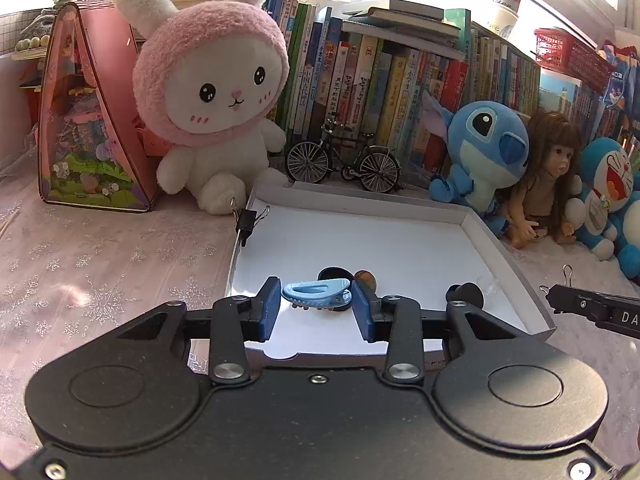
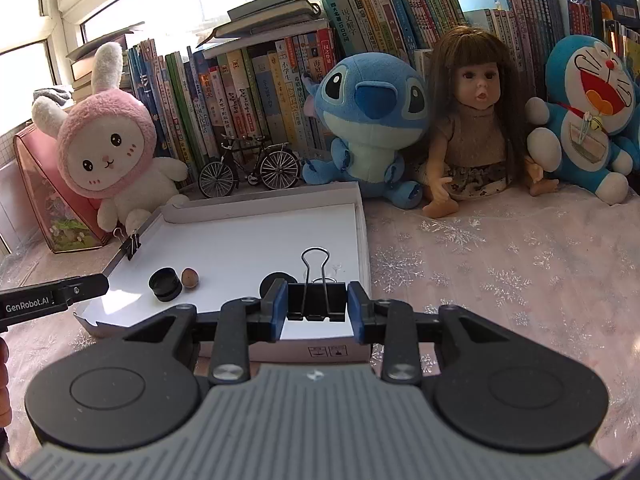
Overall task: Organize rigid objects
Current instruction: 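Carry the binder clip and blue clip over the white tray with both tools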
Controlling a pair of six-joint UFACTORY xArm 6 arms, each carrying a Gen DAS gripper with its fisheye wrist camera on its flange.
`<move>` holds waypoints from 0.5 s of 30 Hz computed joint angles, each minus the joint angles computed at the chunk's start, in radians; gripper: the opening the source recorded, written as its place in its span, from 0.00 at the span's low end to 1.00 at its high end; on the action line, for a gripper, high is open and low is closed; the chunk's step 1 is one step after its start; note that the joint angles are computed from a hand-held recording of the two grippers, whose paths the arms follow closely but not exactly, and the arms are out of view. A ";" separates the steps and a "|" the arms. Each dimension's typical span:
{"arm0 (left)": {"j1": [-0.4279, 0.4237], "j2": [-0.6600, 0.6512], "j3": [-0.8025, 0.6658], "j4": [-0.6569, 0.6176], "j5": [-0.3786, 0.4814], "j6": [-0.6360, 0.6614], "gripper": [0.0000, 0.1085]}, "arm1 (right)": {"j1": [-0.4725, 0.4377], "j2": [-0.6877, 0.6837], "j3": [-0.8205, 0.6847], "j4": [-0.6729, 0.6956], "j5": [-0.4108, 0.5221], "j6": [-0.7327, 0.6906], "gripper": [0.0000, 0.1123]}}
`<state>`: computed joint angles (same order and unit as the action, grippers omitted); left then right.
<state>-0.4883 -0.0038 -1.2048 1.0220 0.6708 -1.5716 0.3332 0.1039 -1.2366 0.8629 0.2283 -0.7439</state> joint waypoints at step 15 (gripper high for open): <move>0.080 0.142 -0.134 -0.194 0.002 0.185 0.34 | -0.021 0.184 -0.232 -0.370 0.174 0.410 0.33</move>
<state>-0.4082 0.1378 -1.3393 0.8282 0.6728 -1.3863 0.3122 0.2874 -1.4686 0.4933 0.4026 -0.3336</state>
